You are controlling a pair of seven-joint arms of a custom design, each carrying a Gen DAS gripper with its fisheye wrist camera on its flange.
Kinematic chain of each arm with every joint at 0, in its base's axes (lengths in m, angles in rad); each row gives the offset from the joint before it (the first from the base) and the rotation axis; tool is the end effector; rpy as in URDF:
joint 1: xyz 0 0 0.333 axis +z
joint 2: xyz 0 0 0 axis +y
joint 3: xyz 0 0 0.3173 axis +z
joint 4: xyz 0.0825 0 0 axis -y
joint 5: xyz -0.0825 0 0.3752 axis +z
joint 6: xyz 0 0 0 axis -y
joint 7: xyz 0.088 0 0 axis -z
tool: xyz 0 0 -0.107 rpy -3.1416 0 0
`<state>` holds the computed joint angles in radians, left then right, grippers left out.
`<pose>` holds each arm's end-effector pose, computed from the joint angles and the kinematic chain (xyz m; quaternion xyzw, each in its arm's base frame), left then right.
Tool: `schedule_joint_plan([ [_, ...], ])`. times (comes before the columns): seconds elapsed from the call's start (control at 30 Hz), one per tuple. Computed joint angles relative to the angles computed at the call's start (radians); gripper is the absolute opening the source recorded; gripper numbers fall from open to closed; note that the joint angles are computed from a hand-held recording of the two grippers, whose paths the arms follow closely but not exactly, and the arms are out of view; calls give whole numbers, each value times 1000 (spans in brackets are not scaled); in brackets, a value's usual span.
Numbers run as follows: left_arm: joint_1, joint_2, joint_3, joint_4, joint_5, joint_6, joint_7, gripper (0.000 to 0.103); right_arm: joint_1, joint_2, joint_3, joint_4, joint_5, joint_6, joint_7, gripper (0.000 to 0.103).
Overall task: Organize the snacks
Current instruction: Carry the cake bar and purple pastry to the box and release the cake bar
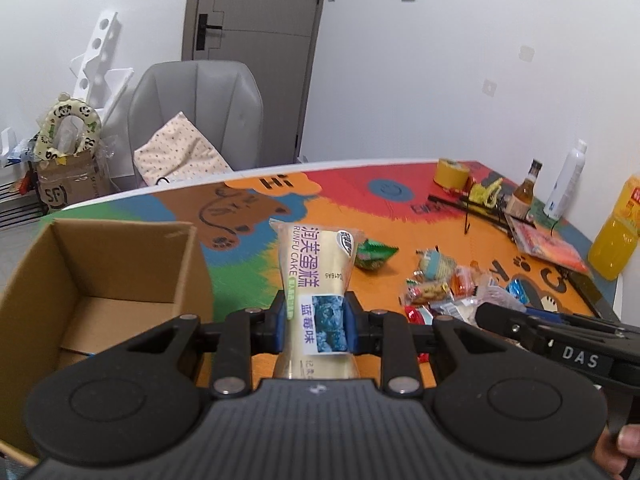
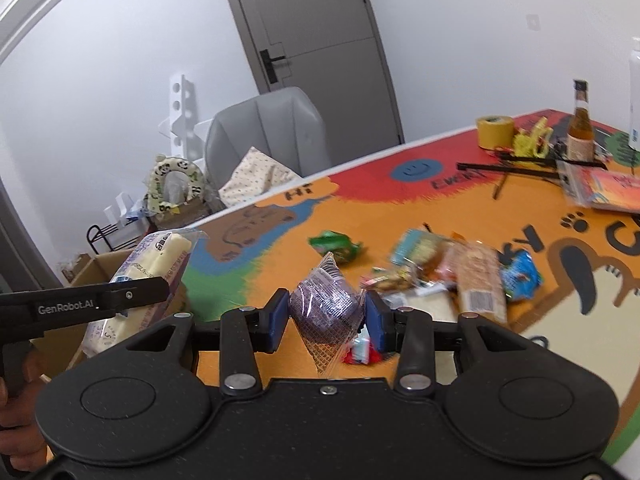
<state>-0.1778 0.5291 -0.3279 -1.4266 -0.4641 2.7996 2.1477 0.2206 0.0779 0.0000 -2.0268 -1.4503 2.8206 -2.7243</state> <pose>0.6864 -0.2879 0.5027 -0.4174 0.7851 -0.4360 0.1393 0.5612 0.1765 0.4623 -0.4448 0.7483 -0.3133 0.3796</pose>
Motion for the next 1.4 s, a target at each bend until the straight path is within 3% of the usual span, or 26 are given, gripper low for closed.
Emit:
schedule_joint_plan([
  [0.33, 52, -24, 4, -12, -22, 51, 2, 26, 38, 71, -1, 119, 16, 19, -65, 39],
  [0.83, 116, 5, 29, 33, -35, 34, -27, 27, 141, 199, -39, 289, 217, 19, -313, 39],
  [1.1, 119, 31, 65, 59, 5, 36, -72, 27, 188, 258, -70, 370, 297, 25, -411, 39],
  [1.2, 107, 28, 86, 39, 32, 88, -101, 30, 202, 284, -83, 403, 316, 36, -429, 39],
  [1.4, 138, 28, 66, 41, 29, 62, -118, 42, 229, 329, -103, 465, 384, 59, -492, 39],
])
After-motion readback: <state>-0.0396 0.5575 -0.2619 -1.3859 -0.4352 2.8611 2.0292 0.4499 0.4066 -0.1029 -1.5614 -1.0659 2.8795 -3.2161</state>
